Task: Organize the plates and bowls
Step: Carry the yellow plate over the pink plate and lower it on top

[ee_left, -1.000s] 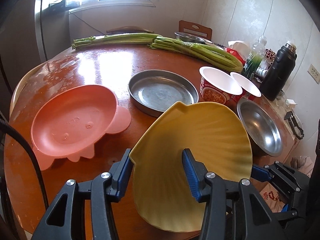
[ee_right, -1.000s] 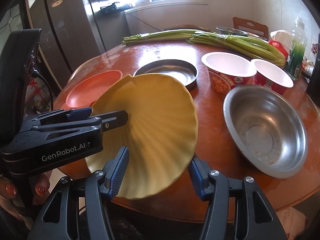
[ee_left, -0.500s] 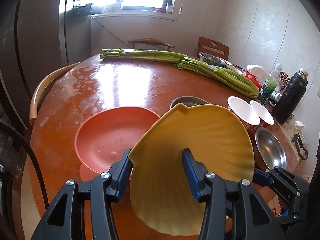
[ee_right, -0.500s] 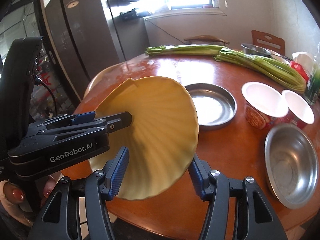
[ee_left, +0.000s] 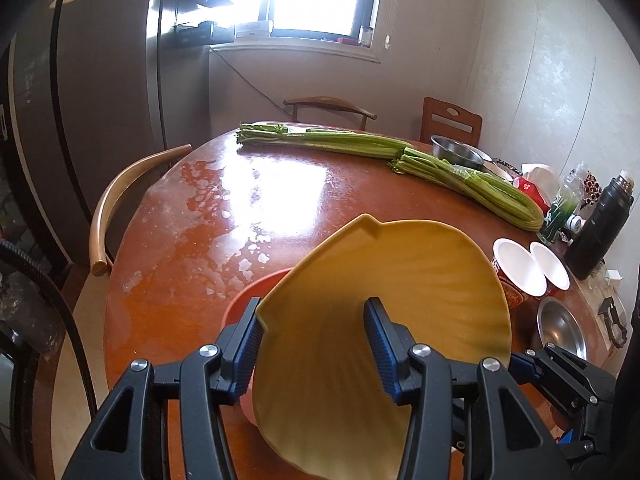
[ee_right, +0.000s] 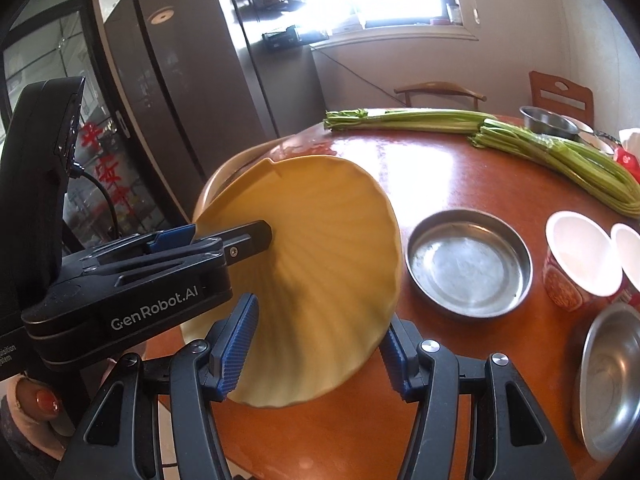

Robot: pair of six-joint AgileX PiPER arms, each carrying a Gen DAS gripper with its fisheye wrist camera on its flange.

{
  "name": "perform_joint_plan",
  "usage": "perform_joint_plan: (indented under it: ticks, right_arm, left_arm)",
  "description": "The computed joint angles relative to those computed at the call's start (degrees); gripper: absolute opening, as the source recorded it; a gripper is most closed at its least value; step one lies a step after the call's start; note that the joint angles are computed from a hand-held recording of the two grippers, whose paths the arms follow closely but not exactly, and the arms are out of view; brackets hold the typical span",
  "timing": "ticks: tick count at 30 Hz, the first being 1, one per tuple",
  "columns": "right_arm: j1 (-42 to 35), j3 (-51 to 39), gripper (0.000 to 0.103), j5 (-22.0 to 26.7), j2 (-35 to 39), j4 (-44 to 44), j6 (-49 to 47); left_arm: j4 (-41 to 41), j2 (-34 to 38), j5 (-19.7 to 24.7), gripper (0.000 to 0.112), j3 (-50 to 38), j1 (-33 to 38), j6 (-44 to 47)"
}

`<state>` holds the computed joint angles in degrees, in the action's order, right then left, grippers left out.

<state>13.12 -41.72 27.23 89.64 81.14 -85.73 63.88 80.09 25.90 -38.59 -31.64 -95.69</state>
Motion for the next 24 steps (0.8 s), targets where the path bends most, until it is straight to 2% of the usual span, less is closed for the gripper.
perform_joint_plan:
  ticks: [5,11,17,24]
  right_arm:
    - [2.02,-3.70,0.061,0.47,3.16,-0.27,2.76]
    - [4.87,-6.32,0.061,-1.38,7.13,1.01,3.87]
    - [6.59,-8.14,0.061,-3.18,10.88,2.28,4.01]
    - [7.19,-9.38,0.061,-3.92,14.17,3.76,1.74]
  left_arm:
    - [-2.64,-0.23,-1.20,0.050,-1.64,4.31,5.65]
    - [-6.76,1.85,-4.37,0.050,-3.43,9.84,12.88]
    - [-7.23,6.61,-6.64,0.050,-4.73,12.37,14.43]
    - [-3.84,10.86,-9.00,0.050,-5.33,14.06,11.44]
